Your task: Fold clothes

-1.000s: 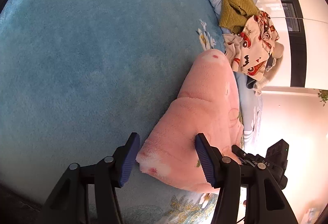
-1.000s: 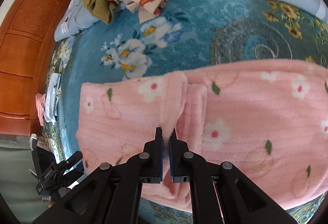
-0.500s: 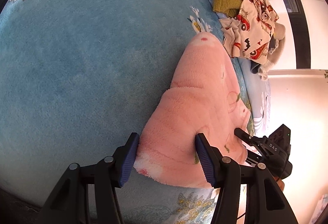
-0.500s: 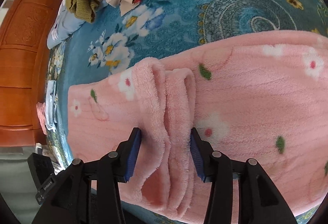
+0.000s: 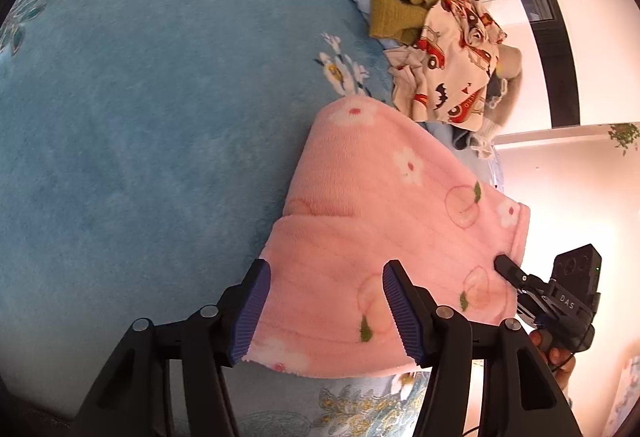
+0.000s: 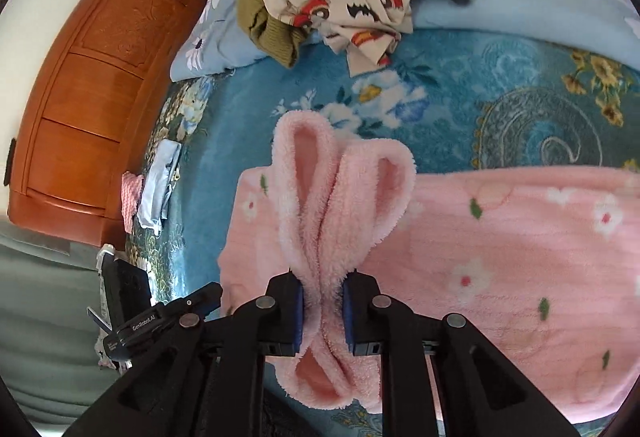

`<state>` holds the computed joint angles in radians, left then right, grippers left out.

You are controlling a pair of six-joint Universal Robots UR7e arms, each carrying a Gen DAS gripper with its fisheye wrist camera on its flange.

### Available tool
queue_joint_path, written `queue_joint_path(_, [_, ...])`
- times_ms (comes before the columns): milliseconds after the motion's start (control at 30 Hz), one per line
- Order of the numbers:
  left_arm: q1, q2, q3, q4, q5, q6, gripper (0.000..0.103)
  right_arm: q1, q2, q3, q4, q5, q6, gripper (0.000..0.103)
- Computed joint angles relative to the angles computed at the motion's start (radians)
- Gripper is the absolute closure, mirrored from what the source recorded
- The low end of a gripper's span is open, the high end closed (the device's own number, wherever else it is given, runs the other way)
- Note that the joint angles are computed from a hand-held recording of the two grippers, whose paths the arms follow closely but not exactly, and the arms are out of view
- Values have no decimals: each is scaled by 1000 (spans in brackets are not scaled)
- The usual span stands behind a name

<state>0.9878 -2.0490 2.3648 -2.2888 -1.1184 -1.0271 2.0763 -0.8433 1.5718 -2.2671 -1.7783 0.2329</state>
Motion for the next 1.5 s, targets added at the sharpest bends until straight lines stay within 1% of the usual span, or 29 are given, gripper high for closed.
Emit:
queue_joint_path(33, [10,26,-13,3,-1,15,39,-5,-10,4,13,-26,5,87])
queue_joint_path(100, [27,69,-40,39,3,36,39,-23,-21,15,63,-78,47,87])
queue_joint_path(200, [59,108,-62,96,-7,33,39,-65,-35,66,79,-80,114,87])
queue_joint_path(333, [105,120,-60,69,-55,49,39,-109,-41,117,86,-79,190,87])
queue_joint_path(400, [112,135,-59,53,-69,54,40,-125,-50,138,64,-65,211,86])
queue_joint_path(467, [100,128,-43,33,-76,42,42,-130,-53,142,62,-59,218,86])
queue_joint_path(500, [96,128,-38,15,-78,46,45,-129,-53,140,67,-62,218,86])
queue_joint_path(533, [92,129,-33,-3,-79,49,55,-129,-53,138,72,-64,218,86])
queue_joint_path(567, [86,129,-30,-11,-76,50,59,-126,-49,133,80,-70,218,86])
queue_joint_path(633, [57,133,-40,26,-38,41,77,-117,-43,121,95,-88,219,86])
queue_joint_path(700, [32,135,-47,54,-4,24,80,-101,-38,114,100,-121,217,86])
queue_joint_path(800, [3,127,-45,47,32,-3,83,-75,-24,92,131,-174,220,86])
queue_joint_path(867, [-20,120,-50,56,64,-4,85,-62,-16,74,150,-187,232,86])
queue_joint_path(967, [-39,106,-63,58,109,-16,86,-41,0,44,167,-195,225,86])
queue_joint_path(1033, [-44,99,-74,59,142,-10,87,-30,9,24,170,-192,226,86])
queue_joint_path(1067, [-40,94,-80,55,146,2,87,-23,19,9,173,-189,229,86])
queue_joint_path(1167, [-13,65,-102,50,140,41,87,1,62,-50,193,-178,230,86])
queue_joint_path(1267, [26,16,-129,71,133,83,87,25,132,-135,194,-139,198,86])
queue_joint_path(1333, [59,-25,-158,120,131,109,87,44,191,-201,195,-104,172,86])
queue_joint_path(1400, [86,-70,-192,201,139,129,87,64,255,-269,197,-62,150,86])
queue_joint_path(1500, [97,-136,-248,367,196,125,87,93,338,-351,183,25,122,86])
